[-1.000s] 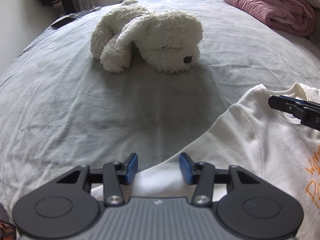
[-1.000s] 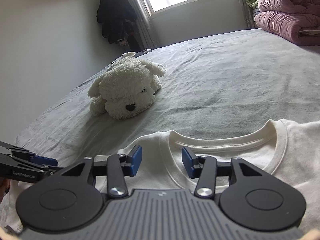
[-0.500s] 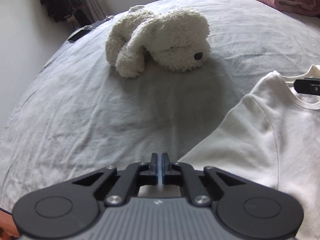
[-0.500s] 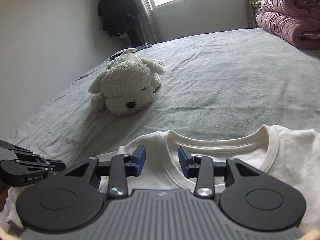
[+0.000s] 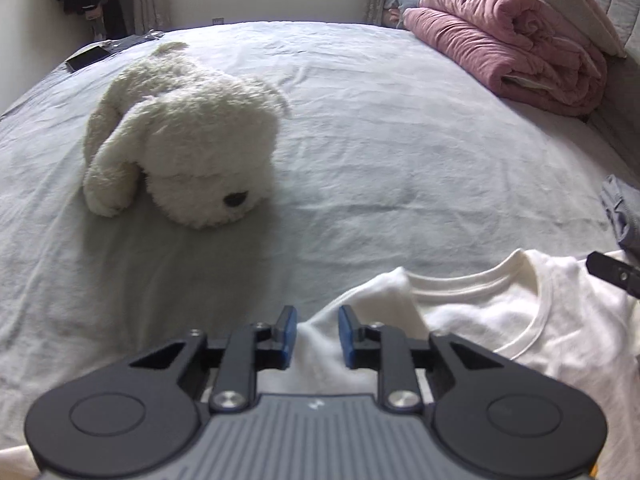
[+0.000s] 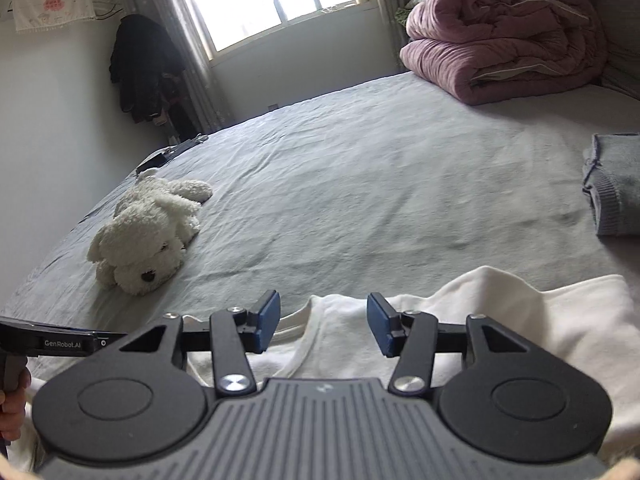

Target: Fold clothes

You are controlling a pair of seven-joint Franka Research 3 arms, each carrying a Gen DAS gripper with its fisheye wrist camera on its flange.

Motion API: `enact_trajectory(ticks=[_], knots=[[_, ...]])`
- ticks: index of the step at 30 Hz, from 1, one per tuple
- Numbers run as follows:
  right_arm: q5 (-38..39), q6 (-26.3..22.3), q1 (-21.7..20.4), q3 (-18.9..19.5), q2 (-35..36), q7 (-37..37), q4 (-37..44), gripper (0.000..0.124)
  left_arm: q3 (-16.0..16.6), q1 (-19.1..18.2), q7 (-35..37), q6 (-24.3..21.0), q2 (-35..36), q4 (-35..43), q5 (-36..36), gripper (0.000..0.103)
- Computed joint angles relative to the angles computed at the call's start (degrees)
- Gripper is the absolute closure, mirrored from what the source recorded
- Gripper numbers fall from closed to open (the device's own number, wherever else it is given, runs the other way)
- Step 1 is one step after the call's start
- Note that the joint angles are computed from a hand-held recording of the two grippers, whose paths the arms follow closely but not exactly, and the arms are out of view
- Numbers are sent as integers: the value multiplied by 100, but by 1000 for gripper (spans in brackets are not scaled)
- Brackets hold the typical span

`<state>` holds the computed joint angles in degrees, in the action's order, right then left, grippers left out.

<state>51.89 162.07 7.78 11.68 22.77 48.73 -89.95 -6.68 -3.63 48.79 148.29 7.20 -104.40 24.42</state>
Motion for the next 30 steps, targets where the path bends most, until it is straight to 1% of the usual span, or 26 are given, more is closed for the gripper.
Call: enact_trajectory(ticks=[2, 3, 4, 6, 8, 10, 11, 12, 13, 14, 17, 18, 19, 20, 21, 22, 23, 24, 25, 26, 28, 30], knots=[[-22, -2, -15, -42, 21, 94, 10, 71, -67, 0, 170, 254, 70, -35, -195, 90], [-43, 4, -18, -54, 25, 121, 10, 71, -99, -2, 292, 325, 123, -26, -305, 94], [-16, 3, -39, -22, 34, 78, 18, 71, -108, -22, 362, 296, 192, 13, -338, 96], [67, -2, -80, 43, 49, -41, 31, 71, -40, -144, 202, 42, 404, 201, -68, 98], [94, -178, -105, 80, 105, -142, 87, 71, 132, -295, -292, 43, 485, 219, 545, 100], [-148, -438, -6, -20, 243, 31, 205, 71, 226, -352, -656, -146, 548, 356, 871, 100], [-261, -503, 42, -64, 306, 138, 253, 71, 252, -370, -748, -331, 601, 471, 999, 100], [-465, -488, 147, -154, 393, 322, 302, 71, 212, -329, -653, -518, 658, 606, 878, 100], [-690, -467, 252, -242, 486, 524, 352, 72, 170, -328, -614, -810, 705, 793, 748, 100], [-746, -344, 260, -210, 515, 517, 340, 72, 146, -348, -606, -1100, 755, 986, 683, 100], [-805, 46, 243, -75, 570, 441, 293, 72, 196, -683, -913, -1838, 847, 1471, 1425, 100], [-683, 281, 179, 52, 586, 323, 265, 72, 173, -720, -959, -1870, 841, 1540, 1506, 98], [-594, 467, 132, 147, 604, 249, 253, 72, 132, -712, -994, -1802, 826, 1573, 1448, 97], [-589, 515, 106, 169, 589, 264, 242, 72, 91, -693, -1042, -1669, 812, 1572, 1349, 95], [-593, 544, 85, 180, 569, 289, 230, 72, 56, -683, -1096, -1536, 803, 1574, 1253, 91], [-521, 604, 5, 266, 540, 191, 211, 72, 27, -701, -1202, -1409, 815, 1584, 1190, 84], [-438, 677, -62, 319, 493, 137, 174, 71, 20, -729, -1340, -1292, 820, 1563, 1177, 81], [-351, 749, -124, 362, 446, 89, 138, 69, 8, -763, -1531, -1081, 864, 1543, 1165, 75], [-259, 818, -183, 402, 400, 38, 107, 68, -8, -770, -1628, -847, 890, 1487, 1117, 73], [-163, 885, -240, 439, 356, -17, 79, 67, -19, -784, -1723, -608, 928, 1440, 1081, 73], [-135, 906, -219, 317, 307, 212, 55, 66, -9, -868, -1898, -83, 1126, 1427, 1143, 73], [-169, 807, -215, 222, 310, 426, 76, 66, 60, -967, -2012, 399, 1316, 1410, 1288, 73]])
